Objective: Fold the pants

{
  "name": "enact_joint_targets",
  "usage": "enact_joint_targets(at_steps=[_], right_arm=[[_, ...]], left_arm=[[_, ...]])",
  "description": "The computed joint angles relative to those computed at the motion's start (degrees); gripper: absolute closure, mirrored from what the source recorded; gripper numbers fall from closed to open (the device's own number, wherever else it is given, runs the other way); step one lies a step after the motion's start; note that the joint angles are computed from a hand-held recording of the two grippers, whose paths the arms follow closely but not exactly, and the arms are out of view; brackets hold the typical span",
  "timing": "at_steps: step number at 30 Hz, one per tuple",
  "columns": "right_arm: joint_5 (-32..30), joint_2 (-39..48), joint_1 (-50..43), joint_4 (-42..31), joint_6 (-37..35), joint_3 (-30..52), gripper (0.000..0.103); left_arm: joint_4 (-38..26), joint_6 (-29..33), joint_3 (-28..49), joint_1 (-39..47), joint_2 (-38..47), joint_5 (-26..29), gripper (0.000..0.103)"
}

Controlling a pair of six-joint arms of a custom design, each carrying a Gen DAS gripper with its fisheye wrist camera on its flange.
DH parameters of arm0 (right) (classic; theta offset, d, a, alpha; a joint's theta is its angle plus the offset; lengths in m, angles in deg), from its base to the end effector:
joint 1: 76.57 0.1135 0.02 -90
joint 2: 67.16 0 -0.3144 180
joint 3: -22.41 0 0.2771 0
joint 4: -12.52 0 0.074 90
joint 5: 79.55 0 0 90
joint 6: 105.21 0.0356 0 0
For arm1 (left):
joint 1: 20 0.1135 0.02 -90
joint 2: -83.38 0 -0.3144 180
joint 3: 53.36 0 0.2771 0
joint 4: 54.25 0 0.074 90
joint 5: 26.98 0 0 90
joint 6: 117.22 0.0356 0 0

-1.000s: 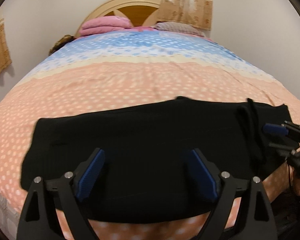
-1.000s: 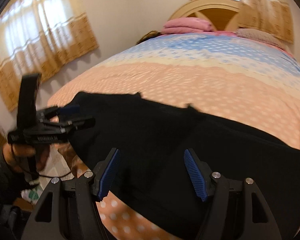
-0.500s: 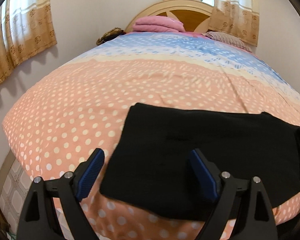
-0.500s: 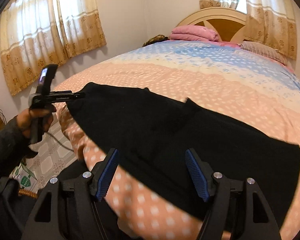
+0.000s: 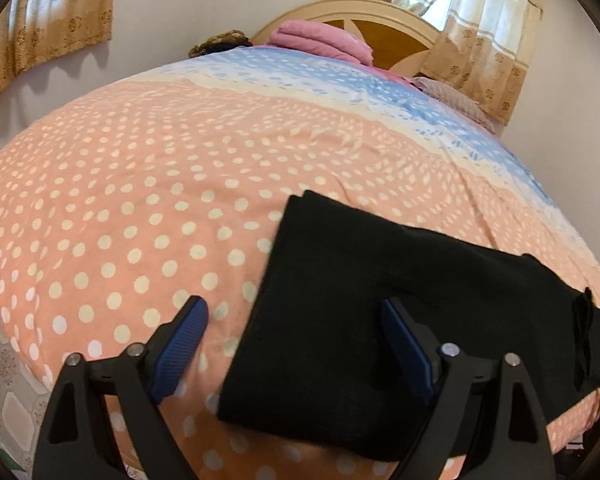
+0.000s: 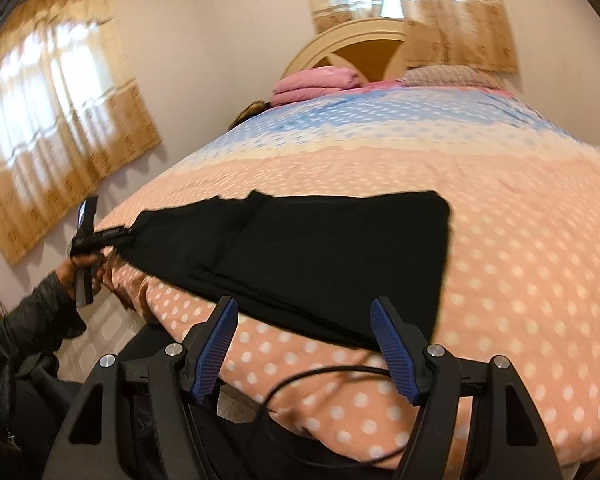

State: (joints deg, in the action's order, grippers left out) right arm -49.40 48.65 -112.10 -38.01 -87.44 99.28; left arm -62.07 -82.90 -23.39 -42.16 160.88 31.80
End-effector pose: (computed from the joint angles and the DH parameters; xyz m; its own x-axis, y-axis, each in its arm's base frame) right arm 0.3217 -0.1919 0.1305 -0.5201 -0.2163 -0.8262 -0.6879 0.6795 0.2551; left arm 0.1907 -0.0578 0.1301 -0.4706 -0.5710 -0.6727 -0.6012 0.7655 -0.2292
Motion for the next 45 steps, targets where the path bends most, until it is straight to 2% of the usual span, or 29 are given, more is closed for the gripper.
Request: enact_joint_targets(at_steps=[2, 3, 6, 10, 12, 13, 15, 21, 24, 27, 30, 35, 45], right_arm=[[-0.99, 1.51, -0.43, -2.01, 1.88, 2.42, 0.033], [-1.37, 2.15, -0.57, -2.74, 3.25, 3.48, 0.033], [-1.07, 3.1, -0.34, -1.72, 5.94, 4.48, 0.032], [0.35, 3.2, 0.53, 0.65, 7.32, 3.47, 0.032], [0.47, 2.95, 0.5, 1.14, 6.99, 2.91, 0.032], [0.31, 2.65, 0.5, 1.44, 6.79, 2.52, 0.032], [0.1, 2.72, 0.39, 1.25, 6.47, 2.6, 0.032], [0.96, 3.46, 0.65, 1.76, 8.03, 3.08, 0.032], [1.86, 3.57, 0.91, 3.42, 9.38, 2.8, 0.032], [3.63, 3.85, 1.56, 4.92, 10.72, 2.49, 0.032], [5.19, 3.88, 2.3, 6.59, 11.52, 1.62, 0.032], [5.71, 3.6, 2.62, 5.65, 8.4, 0.68, 0.032], [5.8, 3.57, 2.46, 4.59, 7.94, 0.79, 0.032]], left_arm=[[-0.41, 0.91, -0.39, -0.1, -1.59, 0.95, 0.039], [-0.1, 1.77, -0.98, 0.09, -2.88, 1.97, 0.045], [-3.12, 1.51, 0.41, -1.13, -2.65, 0.91, 0.045], [1.34, 3.06, -0.75, 0.8, -1.04, 2.23, 0.047], [2.55, 2.68, -1.52, 0.12, -2.78, 2.52, 0.074], [3.68, 2.69, -1.9, -0.51, -3.94, 3.44, 0.079], [-0.01, 1.76, 0.17, -3.55, -3.97, -0.02, 0.079], [3.8, 1.39, -2.5, -2.37, -9.91, 2.95, 0.08], [4.48, 0.77, -3.21, -4.13, -14.73, 2.51, 0.08], [1.96, 1.58, -0.59, -8.24, -16.73, -0.84, 0.08], [1.42, 3.31, 2.9, -12.4, -15.86, -3.35, 0.08], [3.15, 7.03, 8.46, -17.0, -12.07, -4.56, 0.08], [5.93, 14.2, 18.5, -19.85, -3.02, -0.43, 0.08]])
